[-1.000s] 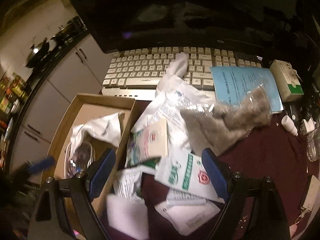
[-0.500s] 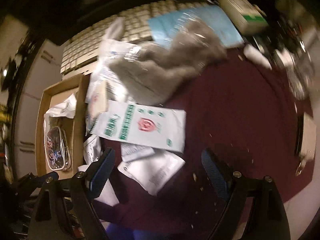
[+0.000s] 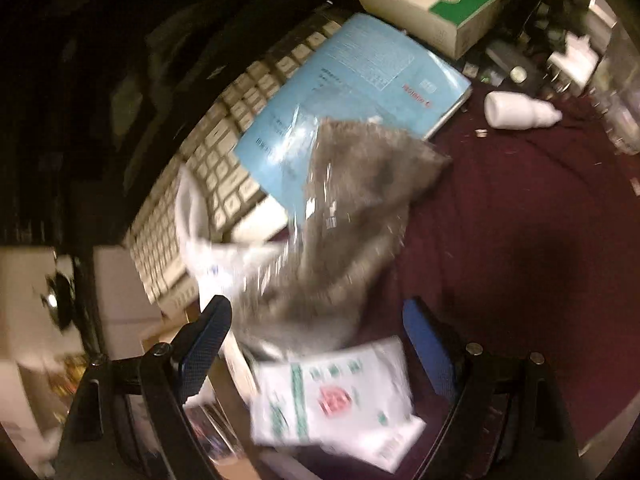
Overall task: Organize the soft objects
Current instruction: 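Grasp the grey fluffy bag with the right gripper and lift it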
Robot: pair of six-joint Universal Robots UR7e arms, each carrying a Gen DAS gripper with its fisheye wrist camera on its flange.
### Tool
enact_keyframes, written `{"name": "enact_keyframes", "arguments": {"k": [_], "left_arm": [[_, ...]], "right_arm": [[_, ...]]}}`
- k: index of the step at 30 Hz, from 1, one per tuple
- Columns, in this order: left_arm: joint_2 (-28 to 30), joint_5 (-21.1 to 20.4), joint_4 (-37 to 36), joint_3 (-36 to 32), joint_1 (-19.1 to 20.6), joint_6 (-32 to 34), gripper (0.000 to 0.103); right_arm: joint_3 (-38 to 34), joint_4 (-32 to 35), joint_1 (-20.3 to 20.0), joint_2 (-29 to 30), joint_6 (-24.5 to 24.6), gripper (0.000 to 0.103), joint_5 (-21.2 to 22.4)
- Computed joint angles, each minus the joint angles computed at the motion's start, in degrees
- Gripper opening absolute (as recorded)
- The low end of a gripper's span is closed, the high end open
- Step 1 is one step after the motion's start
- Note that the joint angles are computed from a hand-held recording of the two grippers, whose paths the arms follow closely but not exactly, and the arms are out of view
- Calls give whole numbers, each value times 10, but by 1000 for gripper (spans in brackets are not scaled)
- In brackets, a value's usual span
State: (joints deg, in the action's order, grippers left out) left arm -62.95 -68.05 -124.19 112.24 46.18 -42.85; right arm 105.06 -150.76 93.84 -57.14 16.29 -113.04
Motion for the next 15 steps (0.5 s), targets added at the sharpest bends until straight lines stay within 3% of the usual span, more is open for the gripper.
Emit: {"name": "enact_keyframes", "arguments": {"k": [3,4,5,8,11,15], "left_arm": [[16,4,8,-17,5,0,77],[21,1,7,-21,9,0,77],[25,-4,9,-25,14,0,77],[42,-20,17,-43,27,0,77],[48,-27,14,-49,32,2,77],[57,-36,0,-54,44,14,77]], "right_arm": [[-20,6,-12,22,8,87,1],[-24,10,-16,26,9,76,4],[-26,19,-22,28,10,55,14],[-23,23,-29,27,-2,36,20],[-14,27,-26,17,-19,25,17],[-2,14,-11,2,-25,18,-6]]}}
